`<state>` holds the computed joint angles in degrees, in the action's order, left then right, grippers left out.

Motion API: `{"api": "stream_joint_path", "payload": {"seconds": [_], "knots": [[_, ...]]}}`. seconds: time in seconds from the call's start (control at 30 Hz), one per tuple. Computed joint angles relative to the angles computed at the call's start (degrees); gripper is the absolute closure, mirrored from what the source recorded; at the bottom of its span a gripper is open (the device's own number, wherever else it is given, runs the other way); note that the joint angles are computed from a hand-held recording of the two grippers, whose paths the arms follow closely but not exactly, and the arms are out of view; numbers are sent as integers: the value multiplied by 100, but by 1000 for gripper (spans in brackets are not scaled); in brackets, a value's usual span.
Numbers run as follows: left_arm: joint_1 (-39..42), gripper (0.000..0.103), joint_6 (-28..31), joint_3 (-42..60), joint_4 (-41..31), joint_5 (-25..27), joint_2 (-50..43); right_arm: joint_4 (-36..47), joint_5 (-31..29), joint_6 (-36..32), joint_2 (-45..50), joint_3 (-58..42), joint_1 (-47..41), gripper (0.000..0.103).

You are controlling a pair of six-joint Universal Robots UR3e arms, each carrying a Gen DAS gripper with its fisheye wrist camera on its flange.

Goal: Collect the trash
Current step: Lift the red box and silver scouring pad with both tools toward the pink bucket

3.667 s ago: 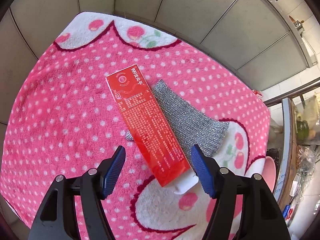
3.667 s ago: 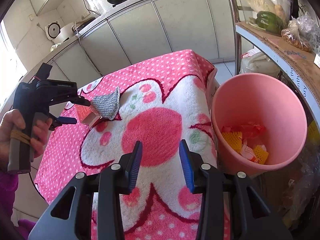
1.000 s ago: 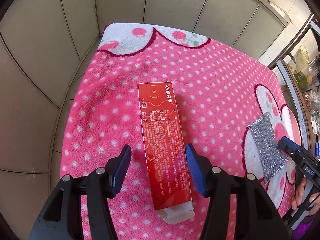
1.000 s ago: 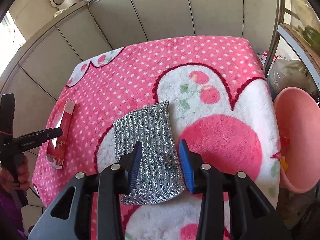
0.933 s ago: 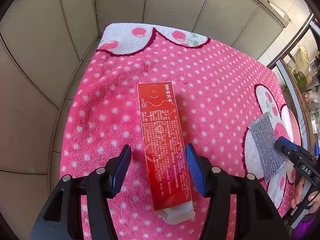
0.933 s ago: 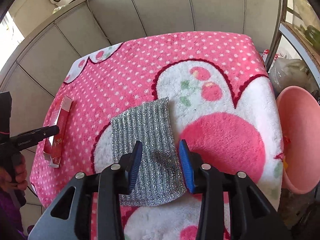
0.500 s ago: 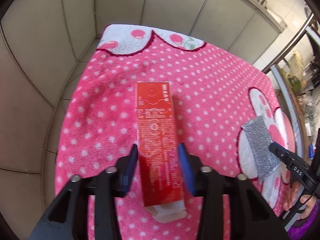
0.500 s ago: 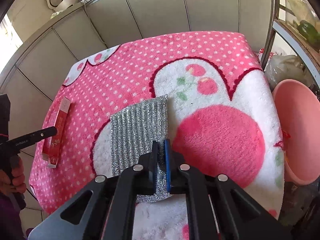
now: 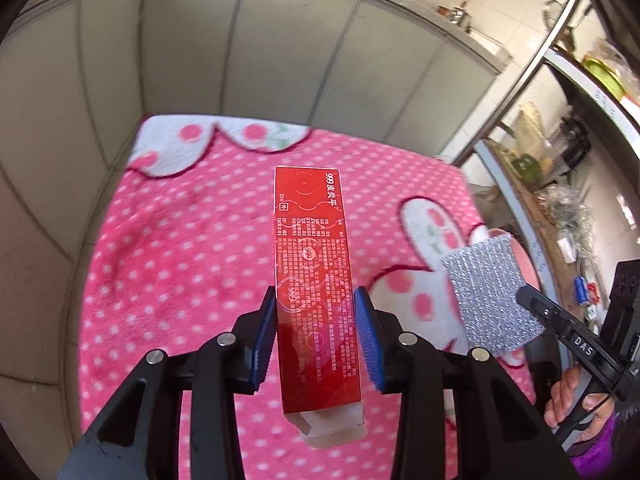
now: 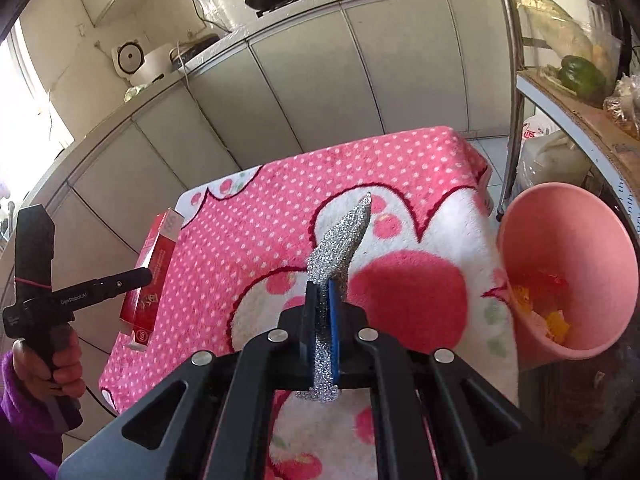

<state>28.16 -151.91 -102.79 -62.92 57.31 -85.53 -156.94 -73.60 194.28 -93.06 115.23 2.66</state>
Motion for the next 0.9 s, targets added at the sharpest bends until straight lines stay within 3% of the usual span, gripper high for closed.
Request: {"api": "stream_joint_path", "payload": {"seconds": [0.23, 0.4, 0.6, 0.9], "knots": [[-1311, 66, -638, 1018, -35, -349, -687, 328, -30, -389, -1235, 504, -1146, 97], [-2463, 66, -1238, 1998, 349, -383, -1584, 634, 32, -812, -1880, 851, -2226, 97], [-3830, 65, -1867, 3875, 470, -102, -3227, 505, -85, -1138, -1812, 1139, -3041, 97], [-4958, 65, -2218, 7266, -440, 568, -5744, -34, -277, -1234, -992, 1384, -3328, 97]]}}
